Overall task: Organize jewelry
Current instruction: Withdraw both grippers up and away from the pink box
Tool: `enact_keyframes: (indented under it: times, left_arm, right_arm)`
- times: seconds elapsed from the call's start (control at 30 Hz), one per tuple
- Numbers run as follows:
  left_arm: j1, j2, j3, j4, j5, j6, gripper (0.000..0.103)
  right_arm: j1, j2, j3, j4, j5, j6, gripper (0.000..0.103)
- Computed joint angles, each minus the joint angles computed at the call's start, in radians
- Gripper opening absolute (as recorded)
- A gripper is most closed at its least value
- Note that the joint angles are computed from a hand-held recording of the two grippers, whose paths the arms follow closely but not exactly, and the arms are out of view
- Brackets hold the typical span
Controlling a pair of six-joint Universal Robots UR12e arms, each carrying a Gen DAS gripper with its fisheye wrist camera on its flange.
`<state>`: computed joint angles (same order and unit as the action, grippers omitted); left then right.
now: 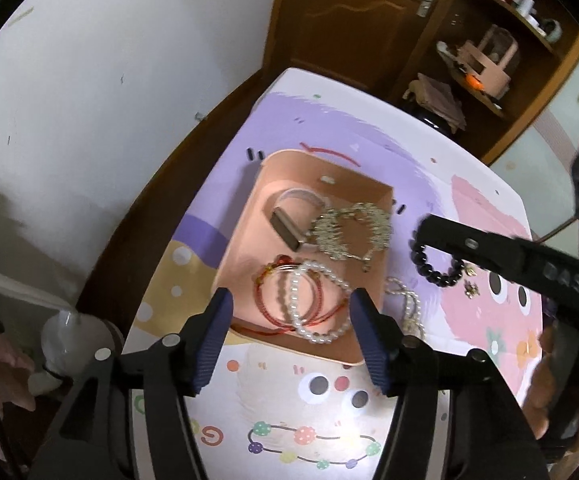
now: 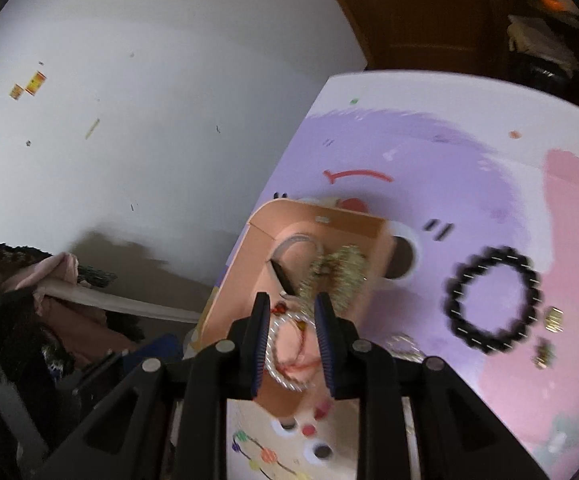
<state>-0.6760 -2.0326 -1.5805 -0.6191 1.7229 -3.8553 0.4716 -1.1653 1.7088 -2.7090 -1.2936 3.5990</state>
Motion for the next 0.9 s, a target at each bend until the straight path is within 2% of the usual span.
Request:
enact_keyframes:
  times: [0.3, 0.47, 0.53, 0.73, 0.9]
  left_arm:
    - [-0.049, -0.003, 0.015, 0.032, 0.025, 0.066, 0.074]
    - [-0.074, -0.005, 0.007, 0.072, 0.023, 0.086, 0.076]
    - [-0.085, -0.007, 0.0, 0.092, 0.024, 0.092, 0.081]
    - [-0.114, -0.021, -0.009, 0.11, 0.034, 0.105, 0.082]
    - [-0.125, -0.036, 0.001, 0.075, 0.023, 0.12, 0.082]
  right_arm:
    - [0.01, -0.144, 0.184, -0.11, -0.141, -0.006, 0.024]
    - [0.037, -0.196, 0.26, -0.147, -0.233, -0.004, 0.024]
    - [0.041, -0.211, 0.291, -0.166, -0.253, 0.008, 0.024]
    - [0.056, -0.231, 0.356, -0.165, -0.273, 0.049, 0.024]
    - [0.047, -0.235, 0.389, -0.139, -0.248, 0.051, 0.024]
